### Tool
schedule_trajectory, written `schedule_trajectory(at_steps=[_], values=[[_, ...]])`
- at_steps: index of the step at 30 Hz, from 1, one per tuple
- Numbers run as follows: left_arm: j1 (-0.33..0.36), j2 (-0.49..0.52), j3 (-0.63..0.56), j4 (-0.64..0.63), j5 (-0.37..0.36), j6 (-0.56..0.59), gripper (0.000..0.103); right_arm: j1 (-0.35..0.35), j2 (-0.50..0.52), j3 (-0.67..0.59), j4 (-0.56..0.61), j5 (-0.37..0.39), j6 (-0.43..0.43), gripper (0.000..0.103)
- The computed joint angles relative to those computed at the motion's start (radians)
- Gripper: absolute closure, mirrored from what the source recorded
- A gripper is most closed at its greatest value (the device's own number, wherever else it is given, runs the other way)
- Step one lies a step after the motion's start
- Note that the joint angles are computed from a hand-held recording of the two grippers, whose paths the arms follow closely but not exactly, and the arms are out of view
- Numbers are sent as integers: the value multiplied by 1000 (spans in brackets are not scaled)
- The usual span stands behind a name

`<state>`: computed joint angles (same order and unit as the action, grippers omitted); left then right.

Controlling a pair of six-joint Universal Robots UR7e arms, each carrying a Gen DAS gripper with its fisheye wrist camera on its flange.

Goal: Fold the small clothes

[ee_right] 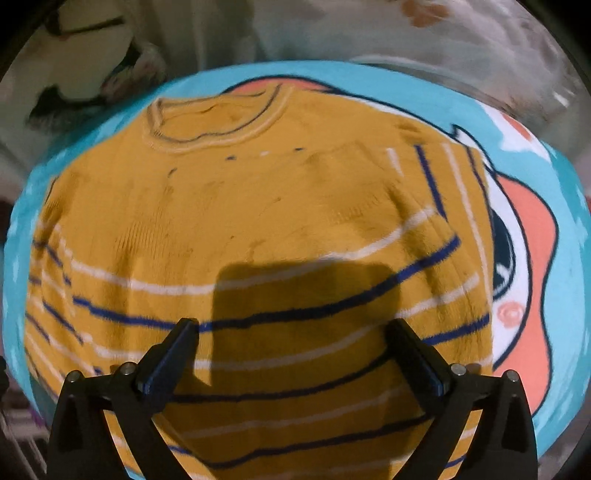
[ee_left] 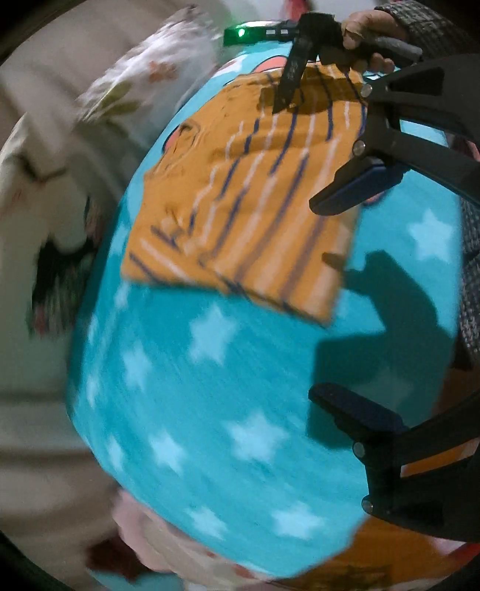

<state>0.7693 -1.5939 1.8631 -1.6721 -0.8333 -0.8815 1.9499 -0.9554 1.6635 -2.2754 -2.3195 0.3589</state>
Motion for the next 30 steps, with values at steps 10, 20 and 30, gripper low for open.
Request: schedule_trajectory(at_steps=[10,20,30], values=[[-109,-174,84,229,43,-360,12,-10,-186,235,-218,101,-29,56],[-239,-175,81,389,167,-526,12,7,-348,364,-282,7,-17,68],[-326,-151,69,596,280,-666,11,99,-304,372,-340,-17,-113,54]])
